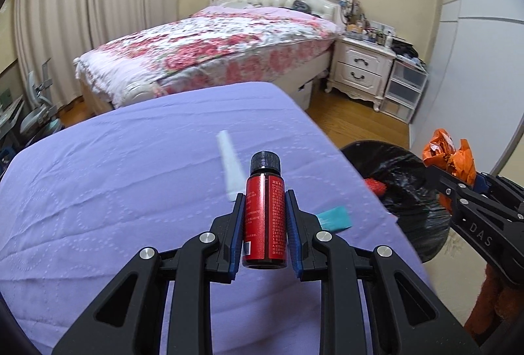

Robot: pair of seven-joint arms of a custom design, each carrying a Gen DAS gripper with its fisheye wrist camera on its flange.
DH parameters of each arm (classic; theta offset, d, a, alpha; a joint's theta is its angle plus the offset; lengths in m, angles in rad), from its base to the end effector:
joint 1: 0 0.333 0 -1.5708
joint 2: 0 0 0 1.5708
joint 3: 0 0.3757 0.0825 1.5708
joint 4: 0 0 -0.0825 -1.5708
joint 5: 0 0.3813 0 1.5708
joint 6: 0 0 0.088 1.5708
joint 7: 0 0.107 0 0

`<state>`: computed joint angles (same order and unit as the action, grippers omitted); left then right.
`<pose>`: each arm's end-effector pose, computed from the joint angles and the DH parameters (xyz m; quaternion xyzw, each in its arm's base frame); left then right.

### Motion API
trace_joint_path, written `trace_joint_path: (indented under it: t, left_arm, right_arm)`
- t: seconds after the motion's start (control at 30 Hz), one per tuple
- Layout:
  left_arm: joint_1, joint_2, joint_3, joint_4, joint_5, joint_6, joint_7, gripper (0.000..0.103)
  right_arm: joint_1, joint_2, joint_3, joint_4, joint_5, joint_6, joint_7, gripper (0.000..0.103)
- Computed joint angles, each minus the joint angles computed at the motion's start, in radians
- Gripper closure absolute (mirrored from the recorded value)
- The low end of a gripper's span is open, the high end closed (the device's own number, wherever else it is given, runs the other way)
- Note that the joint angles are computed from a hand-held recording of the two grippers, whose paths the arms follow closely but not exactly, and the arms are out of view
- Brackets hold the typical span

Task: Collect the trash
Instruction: 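Carry the red bottle and orange bag over the bin and open both tools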

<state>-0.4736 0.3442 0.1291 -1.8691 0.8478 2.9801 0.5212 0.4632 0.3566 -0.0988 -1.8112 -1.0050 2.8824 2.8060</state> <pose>0.6205 -0.2895 0.4609 -0.6095 0.6804 -0.3136 0.2594 0.6253 0.3000 0.4642 -0.6555 0.6279 -0.2876 0.3054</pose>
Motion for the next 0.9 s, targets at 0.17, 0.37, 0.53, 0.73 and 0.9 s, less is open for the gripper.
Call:
trace_joint_path:
  t: [0.17, 0.37, 0.53, 0.73, 0.9]
  left_arm:
    - [-0.003, 0.067, -0.04, 0.088, -0.068, -0.01, 0.099, 0.078]
    - [-0.035, 0.139, -0.046, 0.178, -0.185, -0.042, 0.233, 0.078]
    - [-0.067, 0.182, -0.04, 0.236, -0.259, -0.069, 0.318, 0.078]
    - [-0.088, 0.234, -0.031, 0.316, -0.327, -0.107, 0.387, 0.078]
    - [-0.095, 0.272, -0.032, 0.372, -0.364, -0.135, 0.43, 0.078]
  right_arm:
    - [-0.009, -0.003, -0.018, -0.013, -0.024, -0.021, 0.039, 0.067]
    - [-0.04, 0.013, -0.015, -0.016, -0.002, -0.022, 0.04, 0.067]
    - [-0.054, 0.022, -0.025, -0.015, 0.018, -0.014, 0.043, 0.067]
    - [-0.065, 0.037, -0.031, -0.009, 0.05, -0.008, 0.03, 0.067]
    - [-0.072, 0.054, -0.035, 0.0, 0.086, 0.001, 0.005, 0.067]
